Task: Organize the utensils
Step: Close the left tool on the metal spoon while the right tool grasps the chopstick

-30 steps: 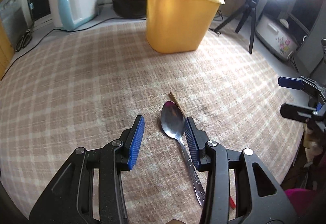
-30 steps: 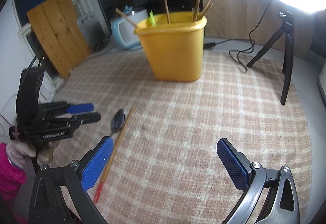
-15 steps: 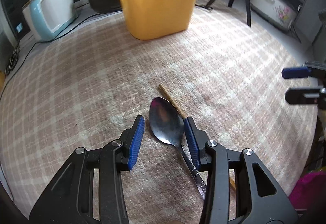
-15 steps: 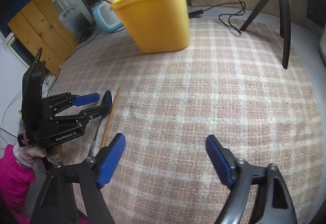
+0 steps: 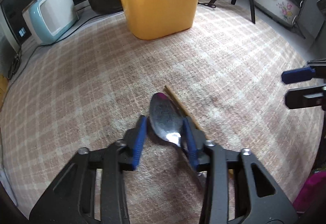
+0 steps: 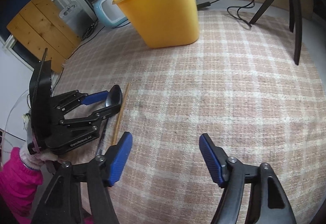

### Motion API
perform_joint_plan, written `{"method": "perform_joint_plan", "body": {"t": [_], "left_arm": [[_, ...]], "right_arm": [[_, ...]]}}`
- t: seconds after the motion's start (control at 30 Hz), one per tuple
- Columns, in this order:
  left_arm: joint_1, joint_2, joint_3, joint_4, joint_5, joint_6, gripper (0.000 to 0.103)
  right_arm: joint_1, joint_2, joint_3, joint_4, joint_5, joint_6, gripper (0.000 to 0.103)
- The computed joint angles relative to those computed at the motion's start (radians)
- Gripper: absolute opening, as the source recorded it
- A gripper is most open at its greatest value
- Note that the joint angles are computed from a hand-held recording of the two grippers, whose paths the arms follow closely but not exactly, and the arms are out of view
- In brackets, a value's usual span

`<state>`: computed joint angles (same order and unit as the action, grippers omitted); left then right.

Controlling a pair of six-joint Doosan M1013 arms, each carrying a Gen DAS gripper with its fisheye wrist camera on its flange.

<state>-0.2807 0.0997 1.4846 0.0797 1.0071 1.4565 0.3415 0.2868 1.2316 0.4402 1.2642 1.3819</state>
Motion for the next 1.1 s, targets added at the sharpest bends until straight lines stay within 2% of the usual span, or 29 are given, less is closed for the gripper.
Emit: {"method": "perform_joint_plan", "body": {"t": [0.1,0.13,0.2,0.3,0.63,0.8,1.0,1.1], "left_arm": [[-0.001,-0.009,0.014,0.000,-0.025,-0.015,0.029],[0.000,-0.014,0.021,0.000,-0.038,-0.030,0.017],[0.010,-0.022,0.030,-0.017,-0.057,-0.056,0.013],[0.027,-0.028,0.037,-0.057,-0.066,-0.062,0.012],[0.036,-0.052,0.056,-0.088,-0.092,-0.049,0.003],[0.043,-0.067,0.070,-0.066,-0.084,-0.071,0.003],[0.050,-0.081,0.080,-0.040,-0.075,-0.094,0.003],[0.053,-0.084,0.083,-0.033,-0.073,-0.103,0.003]], "right_arm": [[0.007,0.021,-0.028,0.014,0.029,0.011,0.060],[0.010,0.030,-0.039,0.018,0.038,0.015,0.060],[0.016,0.052,-0.064,0.024,0.062,0.035,0.055],[0.022,0.087,-0.100,0.056,0.105,0.066,0.050],[0.057,0.175,-0.201,0.086,0.210,0.139,0.032],[0.085,0.208,-0.253,0.048,0.243,0.151,0.025],[0.126,0.247,-0.324,-0.035,0.277,0.156,0.023],[0.150,0.276,-0.383,-0.097,0.321,0.140,0.023]]}}
